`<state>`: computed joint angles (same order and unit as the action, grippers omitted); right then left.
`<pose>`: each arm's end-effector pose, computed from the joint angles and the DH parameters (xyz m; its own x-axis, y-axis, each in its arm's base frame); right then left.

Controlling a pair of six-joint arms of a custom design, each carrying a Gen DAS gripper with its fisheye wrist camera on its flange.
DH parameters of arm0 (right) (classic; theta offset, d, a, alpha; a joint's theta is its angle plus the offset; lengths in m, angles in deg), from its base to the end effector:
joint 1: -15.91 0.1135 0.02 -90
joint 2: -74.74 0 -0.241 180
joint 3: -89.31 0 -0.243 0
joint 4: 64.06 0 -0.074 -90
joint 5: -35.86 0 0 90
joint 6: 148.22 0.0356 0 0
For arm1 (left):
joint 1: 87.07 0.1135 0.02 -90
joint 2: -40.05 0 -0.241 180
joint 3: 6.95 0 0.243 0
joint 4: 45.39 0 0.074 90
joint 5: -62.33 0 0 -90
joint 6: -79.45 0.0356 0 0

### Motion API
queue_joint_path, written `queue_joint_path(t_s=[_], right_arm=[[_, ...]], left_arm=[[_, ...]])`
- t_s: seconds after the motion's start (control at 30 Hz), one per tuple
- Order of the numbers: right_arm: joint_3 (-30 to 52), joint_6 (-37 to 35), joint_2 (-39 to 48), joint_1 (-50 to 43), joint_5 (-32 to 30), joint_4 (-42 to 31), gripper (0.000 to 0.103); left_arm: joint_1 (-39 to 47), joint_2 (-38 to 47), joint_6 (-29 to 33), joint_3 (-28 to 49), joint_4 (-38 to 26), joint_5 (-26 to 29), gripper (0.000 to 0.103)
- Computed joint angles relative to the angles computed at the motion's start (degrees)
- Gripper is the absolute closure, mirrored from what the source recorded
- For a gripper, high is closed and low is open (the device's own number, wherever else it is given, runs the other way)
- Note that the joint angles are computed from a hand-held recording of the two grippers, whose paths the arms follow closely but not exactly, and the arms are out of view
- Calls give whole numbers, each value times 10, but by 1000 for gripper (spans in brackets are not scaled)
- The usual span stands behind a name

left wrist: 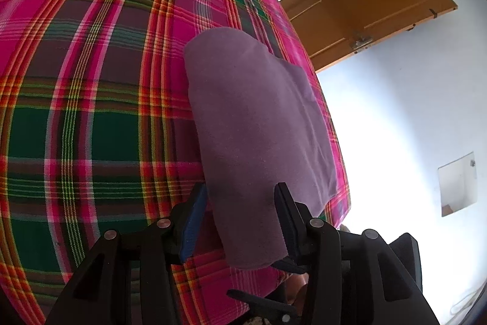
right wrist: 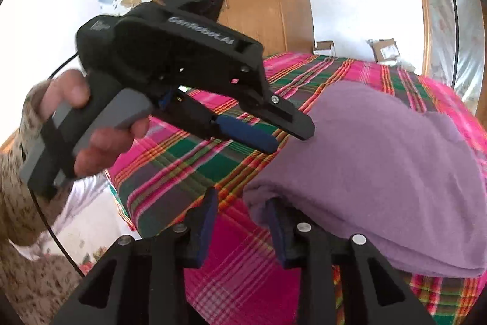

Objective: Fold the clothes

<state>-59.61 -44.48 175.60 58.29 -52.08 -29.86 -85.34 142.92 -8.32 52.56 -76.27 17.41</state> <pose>0.1771 0.1598 0.0584 -0.5724 -0.2009 -0.7950 -0.5313 0.8294 0.1729 0.2779 -0.0168 0.0862 -0.9546 -0.0013 -0.2979 0.2082 0.7122 -0.6704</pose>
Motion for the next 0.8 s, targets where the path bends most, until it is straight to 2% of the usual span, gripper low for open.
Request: queue_joint_path(t_s=[0.07,0.17,0.23,0.27,0.33,0.43,0.53,0.57,0.6,0.7,0.8], right_arm=[[11,4,9,9,-2,-7,80],[18,-9,6,25,14,-26,80],[5,-12,-33,25,-14,-50,80],[-1,-14,-52,24,-28,-63,85],[-13,-19,-96,25,-49,-94,86],[-32,-36,-198,35,-5,-161,86],[-14,-26,-231,37,78,-219,86],[-7,-23,-239,38,105,-237,92],[2,-20,-240,36,128,-251,99],[31,-25,-176,1,112,-224,100],[54,-20,-120,-23,84,-206,100]], left_arm=[[0,-1,0,1,-2,-2,55],[1,-6,0,4,-7,-6,55],[3,-15,-4,4,-7,-13,55],[3,-19,-3,8,-10,-14,55],[2,-27,0,18,-16,-16,55],[0,-35,-11,35,-17,-12,55],[-13,-43,-22,46,-14,-15,56],[-18,-39,-25,54,-13,-15,56],[-21,-35,-22,60,-9,-13,56],[-36,-26,-32,74,9,-21,56],[-61,3,-30,96,37,-44,65]])
